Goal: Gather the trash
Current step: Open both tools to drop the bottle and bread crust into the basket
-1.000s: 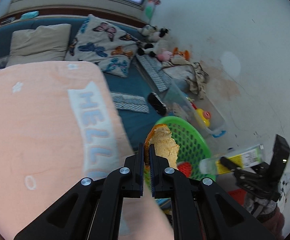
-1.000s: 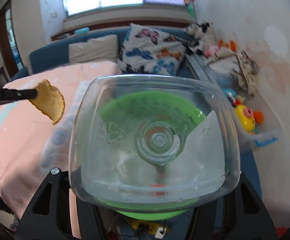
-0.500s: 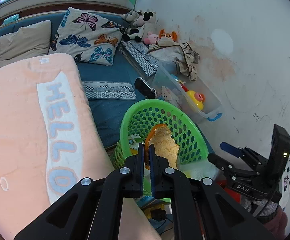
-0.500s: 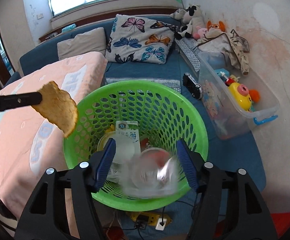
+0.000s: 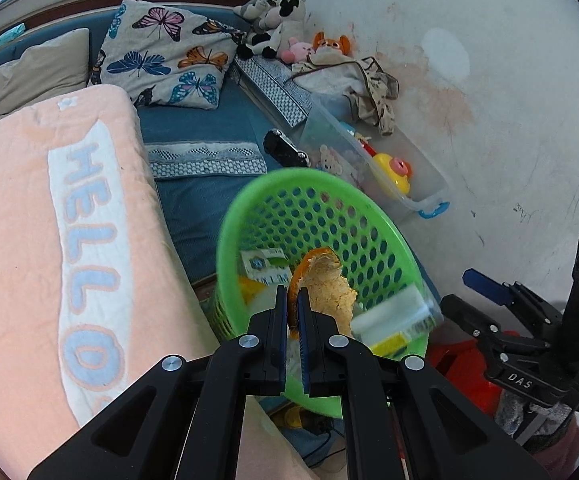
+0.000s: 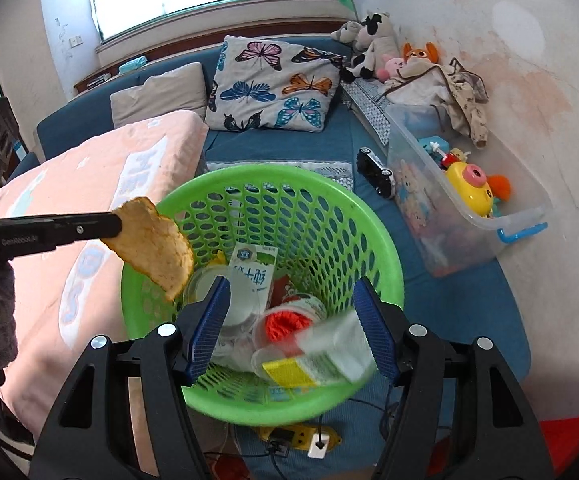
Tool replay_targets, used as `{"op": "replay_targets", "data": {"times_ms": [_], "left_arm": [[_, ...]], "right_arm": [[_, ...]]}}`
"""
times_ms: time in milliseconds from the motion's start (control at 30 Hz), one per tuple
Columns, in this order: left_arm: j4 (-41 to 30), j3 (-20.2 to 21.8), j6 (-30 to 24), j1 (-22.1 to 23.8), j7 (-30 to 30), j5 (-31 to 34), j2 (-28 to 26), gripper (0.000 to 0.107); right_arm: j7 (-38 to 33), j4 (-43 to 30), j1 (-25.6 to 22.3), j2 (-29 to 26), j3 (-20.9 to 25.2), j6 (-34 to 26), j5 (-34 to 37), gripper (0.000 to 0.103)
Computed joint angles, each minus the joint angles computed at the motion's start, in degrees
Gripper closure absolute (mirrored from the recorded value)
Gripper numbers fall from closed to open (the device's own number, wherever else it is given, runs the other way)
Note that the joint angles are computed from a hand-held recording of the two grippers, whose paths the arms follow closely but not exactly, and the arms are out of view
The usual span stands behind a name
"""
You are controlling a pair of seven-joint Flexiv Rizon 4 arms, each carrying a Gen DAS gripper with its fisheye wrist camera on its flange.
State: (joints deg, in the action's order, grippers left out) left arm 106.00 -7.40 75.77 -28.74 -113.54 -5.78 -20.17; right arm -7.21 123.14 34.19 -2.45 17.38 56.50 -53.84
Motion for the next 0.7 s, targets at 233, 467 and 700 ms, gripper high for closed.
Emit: {"op": "replay_targets", "data": {"times_ms": [233,467,700], "left_arm": [[-0.23,-0.26,-0.96,0.02,0.06,-0.1,-0.5,0.1],[1.58,-1.36,0.72,0.67,1.53,-2.05,0.26,0.087],[2.72,0.28,0.97,-0.57,0.68,0.1,2.02,0.082]], "right_arm": [[1.37,0.65,-0.06,0.49,0.25,0.6,-0.79,0.038],[1.85,0.76,0.14,0.57,0.48,1.25,-1.31,0.038],[3.91,0.93,0.64,0.18,0.53,2.38,-2.5,0.038]]}}
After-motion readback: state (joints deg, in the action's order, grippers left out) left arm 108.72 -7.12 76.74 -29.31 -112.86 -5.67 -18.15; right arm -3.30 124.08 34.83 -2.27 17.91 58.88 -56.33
